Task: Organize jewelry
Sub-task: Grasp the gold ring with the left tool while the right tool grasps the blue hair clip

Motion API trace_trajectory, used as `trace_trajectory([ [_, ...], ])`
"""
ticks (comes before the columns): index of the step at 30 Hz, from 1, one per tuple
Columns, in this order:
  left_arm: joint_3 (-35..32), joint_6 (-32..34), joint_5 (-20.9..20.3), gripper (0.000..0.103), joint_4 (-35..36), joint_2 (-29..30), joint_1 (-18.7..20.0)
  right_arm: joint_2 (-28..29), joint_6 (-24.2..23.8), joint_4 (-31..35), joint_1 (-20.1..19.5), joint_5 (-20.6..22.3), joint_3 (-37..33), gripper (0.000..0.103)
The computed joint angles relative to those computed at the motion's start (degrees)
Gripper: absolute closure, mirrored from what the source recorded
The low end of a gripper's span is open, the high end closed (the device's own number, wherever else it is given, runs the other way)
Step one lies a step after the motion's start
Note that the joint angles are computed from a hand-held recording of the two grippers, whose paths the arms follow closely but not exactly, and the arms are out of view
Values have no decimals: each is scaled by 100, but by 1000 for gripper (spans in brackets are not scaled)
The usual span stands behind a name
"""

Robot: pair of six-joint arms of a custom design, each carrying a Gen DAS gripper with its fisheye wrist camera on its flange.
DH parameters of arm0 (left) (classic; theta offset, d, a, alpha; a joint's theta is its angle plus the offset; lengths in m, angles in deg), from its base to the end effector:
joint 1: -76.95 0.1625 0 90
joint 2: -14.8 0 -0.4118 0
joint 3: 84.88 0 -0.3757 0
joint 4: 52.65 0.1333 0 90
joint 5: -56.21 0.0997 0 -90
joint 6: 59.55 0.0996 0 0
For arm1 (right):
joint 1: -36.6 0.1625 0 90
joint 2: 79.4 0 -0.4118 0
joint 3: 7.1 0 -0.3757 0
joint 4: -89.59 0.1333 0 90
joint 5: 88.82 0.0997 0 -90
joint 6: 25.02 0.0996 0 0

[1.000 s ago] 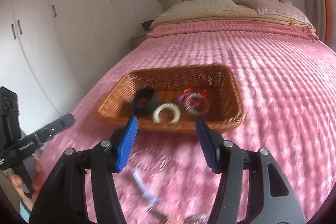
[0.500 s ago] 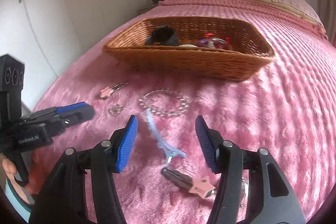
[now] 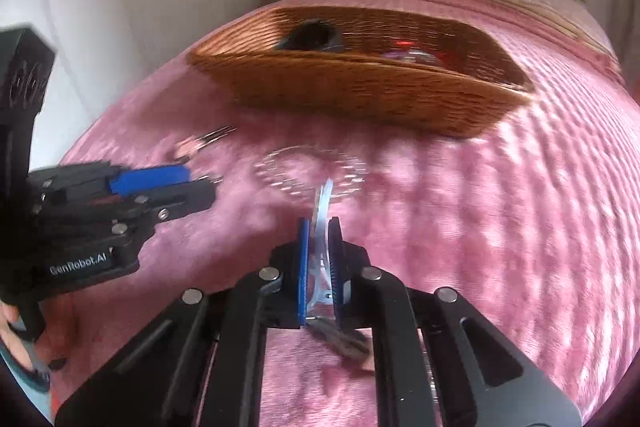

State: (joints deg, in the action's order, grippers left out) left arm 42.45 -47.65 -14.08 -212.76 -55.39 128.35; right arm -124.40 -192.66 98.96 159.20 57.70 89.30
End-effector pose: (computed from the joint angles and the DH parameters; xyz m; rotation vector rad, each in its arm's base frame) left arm -0.1576 -0.4649 0.1653 1.1561 2.5822 -0.4263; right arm 0.2931 -0.3650 0.0634 0.0837 -2.2403 0.9913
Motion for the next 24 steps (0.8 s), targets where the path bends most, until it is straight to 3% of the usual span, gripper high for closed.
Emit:
trace_trajectory([
  [3, 14, 81, 72, 79, -7, 55, -40, -269, 288, -126, -150, -230, 259, 95],
  [5, 67, 110, 45, 95, 1, 31, -63, -357, 259, -214, -189, -359, 357, 95],
  [17, 215, 136, 77, 93, -139, 17, -136, -208, 273, 18, -218, -481, 190, 93],
  [20, 249, 129, 117, 103, -227, 36, -150, -75, 223, 65, -157, -321, 67, 93],
  [24, 311, 191, -14, 103, -360, -23, -113, 23, 71, -24, -41, -170, 9, 94],
])
